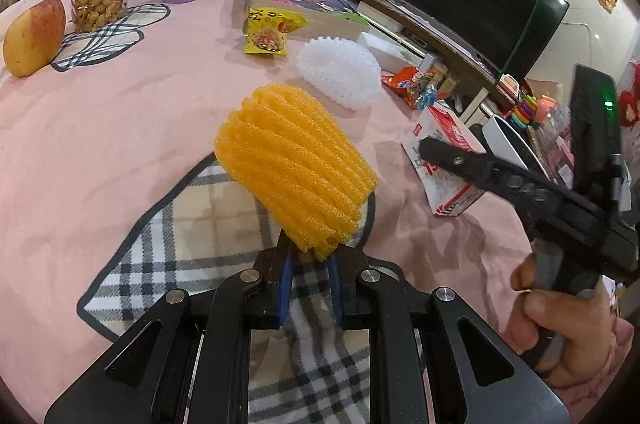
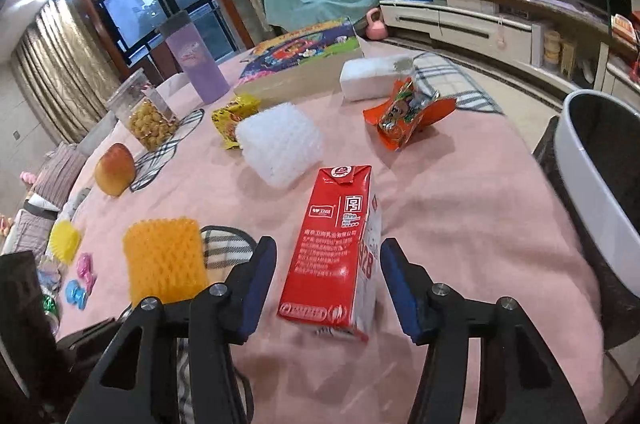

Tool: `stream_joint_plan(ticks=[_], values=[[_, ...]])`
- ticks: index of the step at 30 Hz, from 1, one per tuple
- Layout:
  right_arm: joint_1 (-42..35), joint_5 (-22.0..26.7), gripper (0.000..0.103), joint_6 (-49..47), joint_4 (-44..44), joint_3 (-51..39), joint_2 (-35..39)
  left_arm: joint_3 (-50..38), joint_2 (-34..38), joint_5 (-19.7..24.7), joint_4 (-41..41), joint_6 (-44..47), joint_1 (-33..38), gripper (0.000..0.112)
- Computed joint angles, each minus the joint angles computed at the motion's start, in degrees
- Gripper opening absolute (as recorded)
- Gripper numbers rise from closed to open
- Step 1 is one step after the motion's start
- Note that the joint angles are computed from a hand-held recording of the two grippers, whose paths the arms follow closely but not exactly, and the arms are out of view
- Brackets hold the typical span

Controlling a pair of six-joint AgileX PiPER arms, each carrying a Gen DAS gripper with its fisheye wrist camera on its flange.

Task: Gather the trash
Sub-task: 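Grasp the yellow foam net with left tool while right tool grasps red juice carton, then carry yellow net and red carton over the bin with both tools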

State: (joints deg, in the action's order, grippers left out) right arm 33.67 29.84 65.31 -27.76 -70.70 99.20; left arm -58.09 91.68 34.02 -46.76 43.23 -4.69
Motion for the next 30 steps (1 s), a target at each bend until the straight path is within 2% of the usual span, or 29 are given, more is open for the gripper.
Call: stream_joint_plan(ticks=[2, 7, 13, 30], values=[[-0.77, -0.36, 0.032, -2.93, 2.81, 0.26, 0.23, 0.19, -0.60, -0.36, 0.45, -0.32, -0.79, 0.014], [-1.97, -4.08, 0.032, -3.09, 3.90, 7.03, -5.76, -0.16, -1.10, -0.64, 1.59, -1.66, -3.38, 0.014], [-3.76, -5.38, 0.032, -2.71, 4.66, 13.37, -13.64, -1.05, -1.19, -1.55, 3.81, -4.62, -8.79, 0.014], [-14.38, -4.43, 0.032, -10.86, 11.73, 24.02, -30.36, -10.64, 2.23, -2.68, 16.76, -19.53, -26.46, 0.014]])
